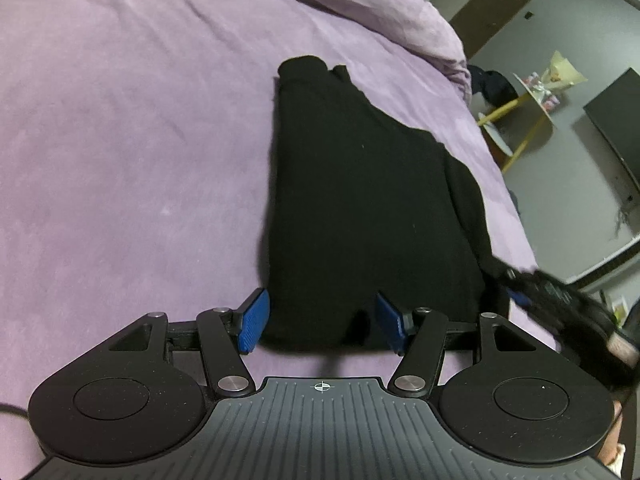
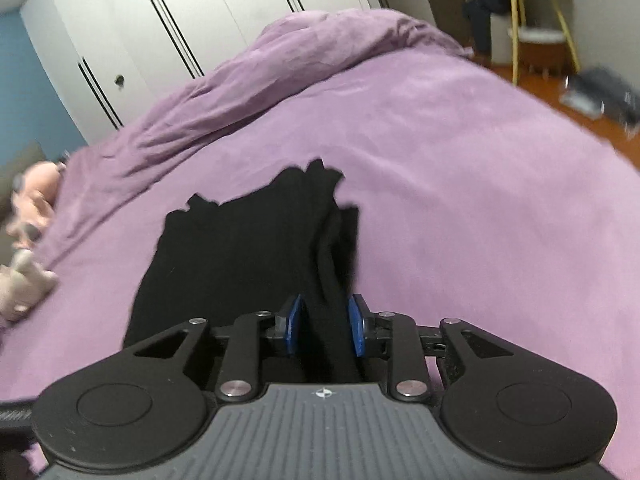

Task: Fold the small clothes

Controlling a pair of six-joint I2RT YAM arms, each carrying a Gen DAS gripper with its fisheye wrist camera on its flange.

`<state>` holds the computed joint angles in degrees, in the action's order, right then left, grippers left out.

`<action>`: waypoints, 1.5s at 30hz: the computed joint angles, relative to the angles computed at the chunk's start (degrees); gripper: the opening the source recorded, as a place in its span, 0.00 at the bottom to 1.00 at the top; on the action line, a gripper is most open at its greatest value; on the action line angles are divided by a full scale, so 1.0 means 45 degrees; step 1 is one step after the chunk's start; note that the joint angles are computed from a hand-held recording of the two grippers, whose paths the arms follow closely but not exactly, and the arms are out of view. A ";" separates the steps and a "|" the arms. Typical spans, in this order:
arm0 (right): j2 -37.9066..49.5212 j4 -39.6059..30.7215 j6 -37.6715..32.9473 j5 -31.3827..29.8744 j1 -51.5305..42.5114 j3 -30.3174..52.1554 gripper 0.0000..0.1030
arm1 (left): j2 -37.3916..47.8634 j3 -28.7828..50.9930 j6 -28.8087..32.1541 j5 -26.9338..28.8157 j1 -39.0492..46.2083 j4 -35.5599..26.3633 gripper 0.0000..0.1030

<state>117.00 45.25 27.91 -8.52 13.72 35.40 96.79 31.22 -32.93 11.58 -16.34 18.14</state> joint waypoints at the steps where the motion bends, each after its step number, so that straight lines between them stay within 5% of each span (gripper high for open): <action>1: 0.0013 0.0474 0.0185 -0.0480 -0.0156 -0.0448 0.25 | -0.0160 -0.0207 0.0129 -0.0139 -0.0108 0.0058 0.62; 5: 0.0300 0.1593 0.0553 -0.1200 -0.0430 -0.1201 0.28 | -0.0499 -0.0783 0.0677 -0.0646 -0.0718 0.0122 0.62; 10: 0.0396 0.0486 0.0712 -0.0697 -0.0136 -0.0405 0.33 | -0.0485 -0.0959 0.2157 -0.2903 -0.1980 0.0307 0.62; 13: 0.0001 0.1042 0.0700 -0.0335 0.0127 -0.0860 0.06 | 0.0013 -0.0510 0.2265 -0.3872 -0.2285 0.0182 0.61; 17: 0.0622 0.2782 0.3217 -0.3336 -0.1127 -0.1095 0.05 | 0.0656 0.0147 0.2014 -0.4210 -0.2188 0.0078 0.59; 20: 0.2274 0.5889 0.5903 -0.5651 -0.2210 -0.1159 0.05 | 0.0716 0.0197 0.1666 -0.4405 -0.1999 0.0221 0.50; 22: 0.2895 0.6577 0.6634 -0.6255 -0.2514 -0.1042 0.05 | 0.0458 -0.0137 0.1115 -0.4401 -0.1674 0.0508 0.47; 27: 0.1496 0.1383 0.2781 -0.3892 -0.1612 -0.0373 0.06 | 0.0052 -0.0563 0.0528 -0.3401 -0.0711 0.0637 0.45; 31: 0.0591 0.0843 0.0967 -0.2813 -0.1321 -0.0797 0.12 | -0.0894 -0.0802 0.1496 -0.2732 -0.0220 -0.0448 0.52; 34: -0.0136 0.1106 0.0664 -0.1500 -0.1118 -0.1232 0.24 | -0.2351 -0.1022 0.1697 -0.2399 0.0260 -0.1936 0.54; 37: -0.0300 0.1123 0.0714 -0.0511 -0.0469 -0.0769 0.24 | -0.3028 -0.1025 0.1277 -0.2397 0.0201 -0.1893 0.54; 42: 0.0347 -0.1582 -0.0646 0.0422 0.1529 0.2192 0.23 | -0.0813 0.0764 0.1019 -0.2679 -0.0784 -0.0554 0.54; 45: 0.1270 -0.2211 -0.1852 0.1643 0.2335 0.3411 0.23 | 0.1131 0.2632 0.0759 -0.3245 -0.1162 -0.1379 0.52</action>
